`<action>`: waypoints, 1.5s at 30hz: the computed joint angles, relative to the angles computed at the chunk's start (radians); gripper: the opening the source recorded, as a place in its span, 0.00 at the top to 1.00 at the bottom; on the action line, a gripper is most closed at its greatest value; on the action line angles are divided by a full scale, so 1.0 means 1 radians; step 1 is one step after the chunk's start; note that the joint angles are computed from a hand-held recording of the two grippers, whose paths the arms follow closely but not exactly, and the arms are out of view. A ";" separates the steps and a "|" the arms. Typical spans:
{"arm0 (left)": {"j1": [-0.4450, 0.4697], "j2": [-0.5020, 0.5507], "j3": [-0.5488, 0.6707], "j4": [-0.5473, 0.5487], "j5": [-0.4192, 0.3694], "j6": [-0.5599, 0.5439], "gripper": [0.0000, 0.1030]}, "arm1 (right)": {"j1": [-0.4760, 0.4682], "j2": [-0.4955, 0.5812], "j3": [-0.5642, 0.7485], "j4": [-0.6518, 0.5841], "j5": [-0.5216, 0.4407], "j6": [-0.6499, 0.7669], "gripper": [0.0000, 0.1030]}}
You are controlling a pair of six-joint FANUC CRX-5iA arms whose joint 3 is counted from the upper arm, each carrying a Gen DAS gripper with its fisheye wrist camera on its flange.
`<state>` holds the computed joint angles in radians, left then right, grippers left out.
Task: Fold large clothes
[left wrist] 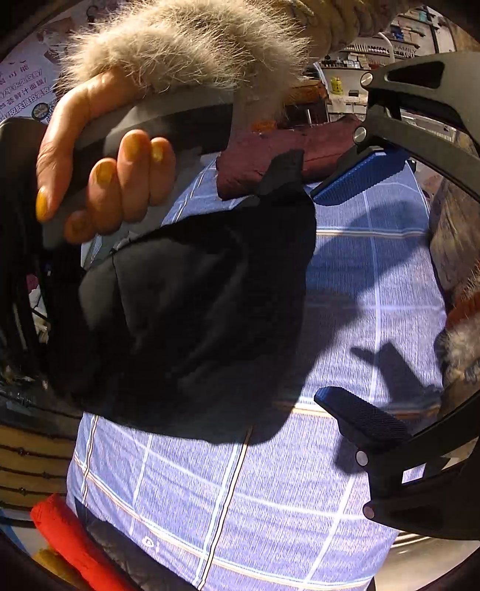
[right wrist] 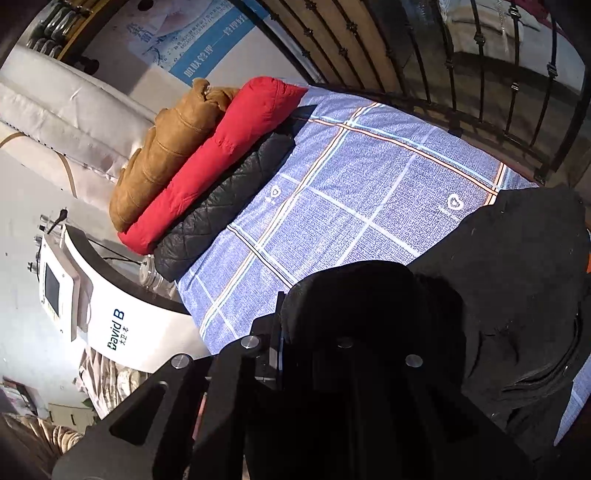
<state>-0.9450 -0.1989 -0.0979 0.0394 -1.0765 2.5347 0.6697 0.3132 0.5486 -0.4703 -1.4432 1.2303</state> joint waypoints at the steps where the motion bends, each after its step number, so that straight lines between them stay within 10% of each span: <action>1: -0.009 0.032 0.028 -0.011 0.008 -0.006 0.06 | -0.012 0.020 0.025 -0.031 -0.038 0.017 0.90; 9: -0.042 0.279 0.272 -0.093 -0.123 0.059 0.06 | -0.089 0.161 0.284 -0.148 -0.391 0.126 0.90; 14: 0.040 0.344 0.107 0.243 -0.029 -0.021 0.08 | -0.127 0.131 0.243 -0.153 -0.372 0.128 0.90; 16: 0.037 0.350 0.105 0.215 -0.023 0.019 0.19 | -0.132 0.089 0.173 -0.158 -0.325 0.130 0.90; 18: -0.007 0.392 0.226 0.059 -0.124 0.037 0.44 | -0.141 0.044 0.109 -0.166 -0.268 0.123 0.90; 24: -0.080 0.398 0.351 -0.138 -0.210 0.102 0.72 | -0.157 -0.108 -0.026 -0.116 -0.093 0.101 0.90; 33: -0.219 0.258 0.565 -0.602 -0.534 0.288 0.89 | -0.141 -0.351 -0.060 -0.087 0.099 0.121 0.90; 40: -0.539 0.333 1.012 -1.216 -0.851 -0.054 0.91 | -0.063 -0.512 -0.027 -0.161 0.219 0.196 0.91; 45: -0.774 0.510 1.432 -1.585 -0.763 -0.493 0.91 | -0.071 -0.637 -0.062 -0.214 0.400 0.233 0.91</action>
